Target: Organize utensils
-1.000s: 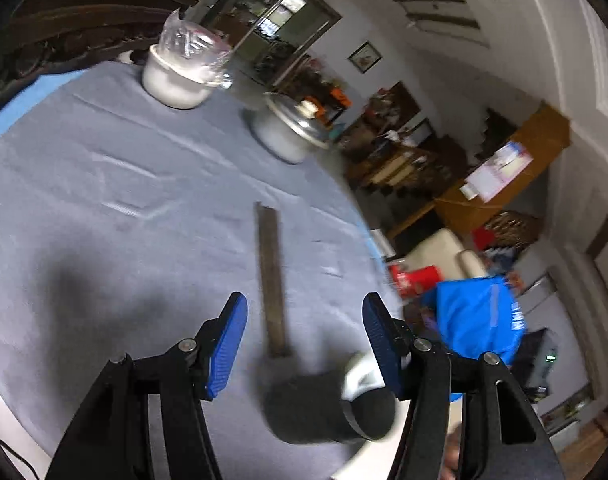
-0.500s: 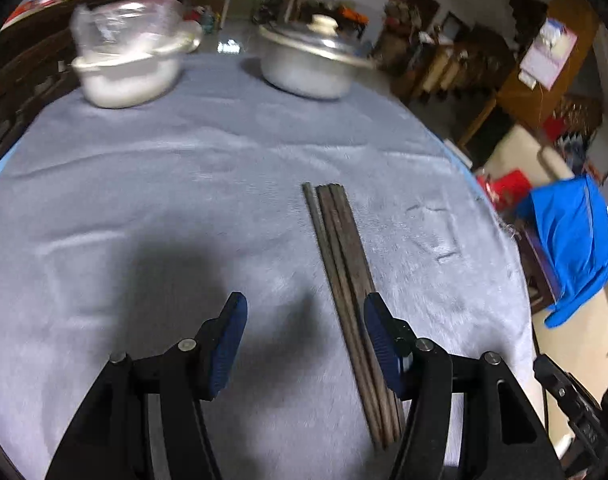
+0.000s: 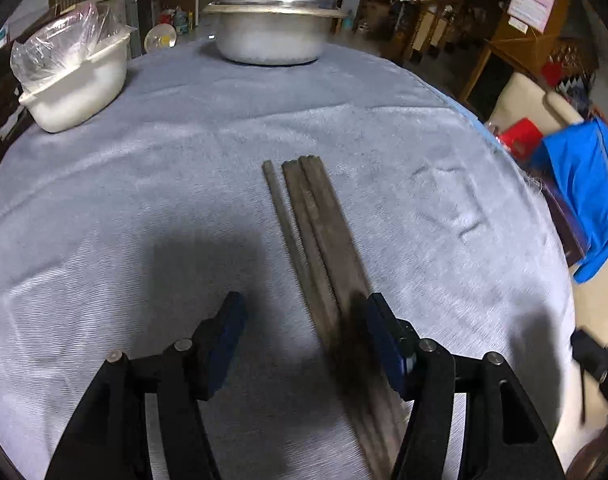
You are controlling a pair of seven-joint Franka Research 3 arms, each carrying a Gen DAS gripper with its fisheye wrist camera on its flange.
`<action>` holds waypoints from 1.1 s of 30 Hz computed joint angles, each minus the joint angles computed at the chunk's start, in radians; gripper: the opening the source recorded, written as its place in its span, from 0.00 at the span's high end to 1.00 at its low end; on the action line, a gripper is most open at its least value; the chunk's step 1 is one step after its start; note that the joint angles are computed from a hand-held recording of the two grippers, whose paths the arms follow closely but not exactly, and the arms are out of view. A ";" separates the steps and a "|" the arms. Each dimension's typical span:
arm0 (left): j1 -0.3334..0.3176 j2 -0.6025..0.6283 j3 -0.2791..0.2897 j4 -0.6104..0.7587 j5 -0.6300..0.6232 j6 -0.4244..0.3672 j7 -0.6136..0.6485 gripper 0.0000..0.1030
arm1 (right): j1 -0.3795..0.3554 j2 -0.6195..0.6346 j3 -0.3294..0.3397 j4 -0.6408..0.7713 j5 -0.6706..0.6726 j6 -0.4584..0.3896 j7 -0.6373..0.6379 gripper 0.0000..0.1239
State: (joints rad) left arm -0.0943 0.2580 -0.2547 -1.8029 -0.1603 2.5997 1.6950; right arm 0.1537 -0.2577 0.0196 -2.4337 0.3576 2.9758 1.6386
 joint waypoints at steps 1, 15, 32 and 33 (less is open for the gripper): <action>0.009 -0.010 -0.002 -0.015 -0.009 0.007 0.018 0.38 | -0.001 0.008 0.002 0.009 -0.008 0.000 -0.004 0.83; 0.059 -0.120 0.028 -0.142 -0.190 0.041 0.088 0.38 | 0.016 0.470 -0.005 0.633 0.380 -0.442 -0.571 0.46; 0.066 -0.044 0.032 -0.037 -0.182 0.019 0.069 0.38 | -0.023 0.433 -0.002 0.480 0.032 -0.184 -0.380 0.58; 0.050 -0.025 0.032 -0.014 -0.145 0.016 0.047 0.38 | -0.024 0.425 -0.013 0.470 0.023 -0.177 -0.358 0.60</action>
State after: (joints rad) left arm -0.0443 0.2334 -0.2231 -1.8173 -0.3057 2.6160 1.7421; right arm 0.1300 0.1672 0.0062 -1.9640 0.3804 2.7990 1.2808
